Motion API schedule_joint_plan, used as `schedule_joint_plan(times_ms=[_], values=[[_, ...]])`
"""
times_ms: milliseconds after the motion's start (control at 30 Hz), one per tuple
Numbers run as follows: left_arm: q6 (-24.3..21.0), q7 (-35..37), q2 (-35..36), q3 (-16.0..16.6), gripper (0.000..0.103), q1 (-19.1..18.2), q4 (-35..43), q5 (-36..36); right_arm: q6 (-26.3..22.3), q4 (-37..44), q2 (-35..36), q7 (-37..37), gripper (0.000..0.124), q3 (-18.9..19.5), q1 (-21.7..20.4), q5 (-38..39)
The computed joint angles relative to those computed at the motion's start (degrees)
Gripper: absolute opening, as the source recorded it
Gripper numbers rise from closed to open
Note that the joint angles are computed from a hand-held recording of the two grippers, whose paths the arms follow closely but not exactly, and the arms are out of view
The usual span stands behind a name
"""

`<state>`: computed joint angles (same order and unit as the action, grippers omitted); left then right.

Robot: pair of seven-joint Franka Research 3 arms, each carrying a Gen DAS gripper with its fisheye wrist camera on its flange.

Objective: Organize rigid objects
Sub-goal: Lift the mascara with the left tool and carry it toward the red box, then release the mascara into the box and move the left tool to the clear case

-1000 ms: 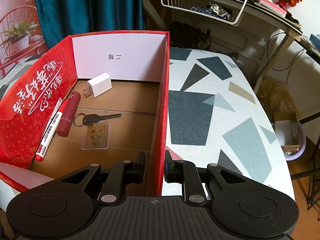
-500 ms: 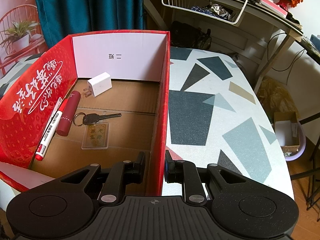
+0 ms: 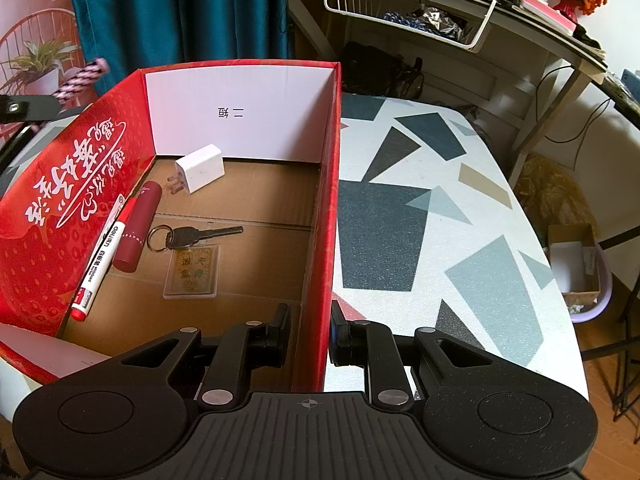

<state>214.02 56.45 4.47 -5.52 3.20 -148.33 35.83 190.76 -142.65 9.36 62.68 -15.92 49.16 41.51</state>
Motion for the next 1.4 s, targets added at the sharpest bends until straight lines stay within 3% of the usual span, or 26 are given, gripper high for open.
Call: schedule_joint_plan(times_ms=[133, 333, 533, 833, 933, 1133, 1200, 1267, 1333, 1400], values=[[-2.7, 3.2, 3.5, -0.7, 0.017, -1.9, 3.3, -4.0, -0.1, 0.0, 0.0, 0.2, 0.019, -0.1, 0.1, -0.2], [-5.9, 8.1, 5.5, -0.7, 0.017, -3.8, 5.0, -9.4, 0.5, -0.5, -0.4, 2.0, 0.019, 6.3, -6.9, -3.0], [-5.9, 3.9, 5.9, -2.1, 0.018, 0.3, 6.0, -0.8, 0.9, -0.9, -0.6, 3.0, 0.019, 9.5, -10.5, -4.4], [-5.2, -6.1, 6.5, -3.1, 0.021, 4.4, 7.8, 11.8, 0.3, -0.8, -0.7, 2.8, 0.019, 8.0, -8.9, -3.6], [-5.1, -4.8, 5.4, -2.1, 0.024, 3.4, 6.8, 10.4, 0.1, -0.6, -0.5, 2.7, 0.019, 6.5, -7.4, -3.4], [-2.0, -5.1, 1.8, 0.3, 0.041, 4.4, 4.2, 10.2, -1.3, 0.0, 0.1, 2.6, 0.018, -3.9, 3.2, -2.3], [-1.8, -3.7, 0.1, 1.4, 0.051, 4.7, 2.6, 8.2, -1.5, 0.0, 0.1, 3.4, 0.018, -5.8, 5.1, -2.9], [-2.4, -3.4, -1.4, 2.5, 0.064, 5.3, 1.3, 6.3, -1.5, -0.2, 0.1, 4.3, 0.018, -6.1, 5.2, -3.9], [-4.8, -8.5, -2.6, 3.5, 0.066, 6.7, 1.0, 8.4, -1.2, -0.3, 0.3, 4.8, 0.017, -7.3, 6.5, -3.9], [-8.2, -17.7, -3.2, 4.7, 0.076, 8.8, 2.0, 15.0, -0.3, -0.8, -0.1, 5.9, 0.017, -3.8, 3.1, -4.1]])
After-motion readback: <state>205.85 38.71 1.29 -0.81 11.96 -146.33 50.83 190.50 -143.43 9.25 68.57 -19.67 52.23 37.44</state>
